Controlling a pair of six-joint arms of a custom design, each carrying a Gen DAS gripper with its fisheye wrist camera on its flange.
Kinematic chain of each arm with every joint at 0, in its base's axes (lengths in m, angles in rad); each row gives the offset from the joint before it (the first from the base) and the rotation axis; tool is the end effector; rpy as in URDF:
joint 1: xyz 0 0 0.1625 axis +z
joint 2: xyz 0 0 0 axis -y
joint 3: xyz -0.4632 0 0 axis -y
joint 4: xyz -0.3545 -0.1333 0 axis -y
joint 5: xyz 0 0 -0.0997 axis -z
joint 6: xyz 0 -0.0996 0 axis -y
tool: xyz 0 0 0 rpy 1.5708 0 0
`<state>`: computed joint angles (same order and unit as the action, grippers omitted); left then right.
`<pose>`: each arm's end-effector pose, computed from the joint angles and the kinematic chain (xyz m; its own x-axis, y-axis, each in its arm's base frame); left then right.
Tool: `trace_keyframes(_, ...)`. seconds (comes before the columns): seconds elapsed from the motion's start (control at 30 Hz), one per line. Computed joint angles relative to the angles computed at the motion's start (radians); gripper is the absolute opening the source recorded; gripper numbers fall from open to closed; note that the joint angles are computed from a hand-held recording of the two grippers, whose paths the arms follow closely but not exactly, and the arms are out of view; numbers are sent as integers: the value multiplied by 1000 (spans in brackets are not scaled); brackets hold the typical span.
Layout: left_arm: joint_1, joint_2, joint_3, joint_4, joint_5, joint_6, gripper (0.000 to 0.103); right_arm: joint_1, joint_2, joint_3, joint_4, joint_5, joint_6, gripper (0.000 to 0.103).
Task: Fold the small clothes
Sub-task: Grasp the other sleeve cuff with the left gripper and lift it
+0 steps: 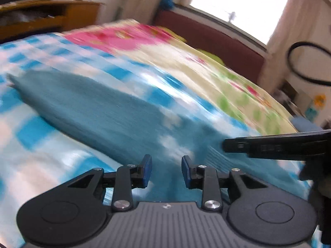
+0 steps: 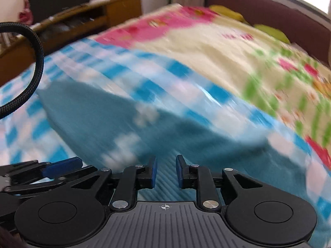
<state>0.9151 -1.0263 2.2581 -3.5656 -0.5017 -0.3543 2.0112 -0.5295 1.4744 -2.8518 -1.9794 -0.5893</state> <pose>-0.1074 -0.5015 0.2587 -0.8569 -0.3742 -0.3546 0.1529 0.4724 -0.8680 0.3967 -0.6219 0.0558 -0.5129 -0.7013 0.4951 -0.8270 0.5584 -0.0657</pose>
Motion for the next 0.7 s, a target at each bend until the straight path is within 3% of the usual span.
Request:
trace_keyframes(0.1, 13, -28, 11, 13, 116, -104, 38, 46, 50, -76, 58, 37, -17, 21)
trace_keyframes(0.2, 53, -49, 15, 71, 146, -270, 38, 91, 119, -181, 143, 47, -38, 21)
trace_keyframes(0.27, 84, -45, 8, 55, 107, -306, 39, 122, 172, -264, 208, 48, -63, 21)
trace_keyframes(0.37, 113, -10, -3, -105, 48, -210, 45, 163, 259, -419, 353, 47, -102, 25)
trace_keyframes(0.5, 156, -29, -6, -187, -6, -180, 46, 212, 387, -638, 536, 45, -128, 28)
trace_keyframes(0.57, 173, -40, -1, -235, -20, -148, 46, 234, 461, -763, 638, 51, -138, 35)
trace_keyframes(0.7, 222, -57, 8, -295, -131, -130, 45, 273, 633, -1062, 859, 46, -148, 37)
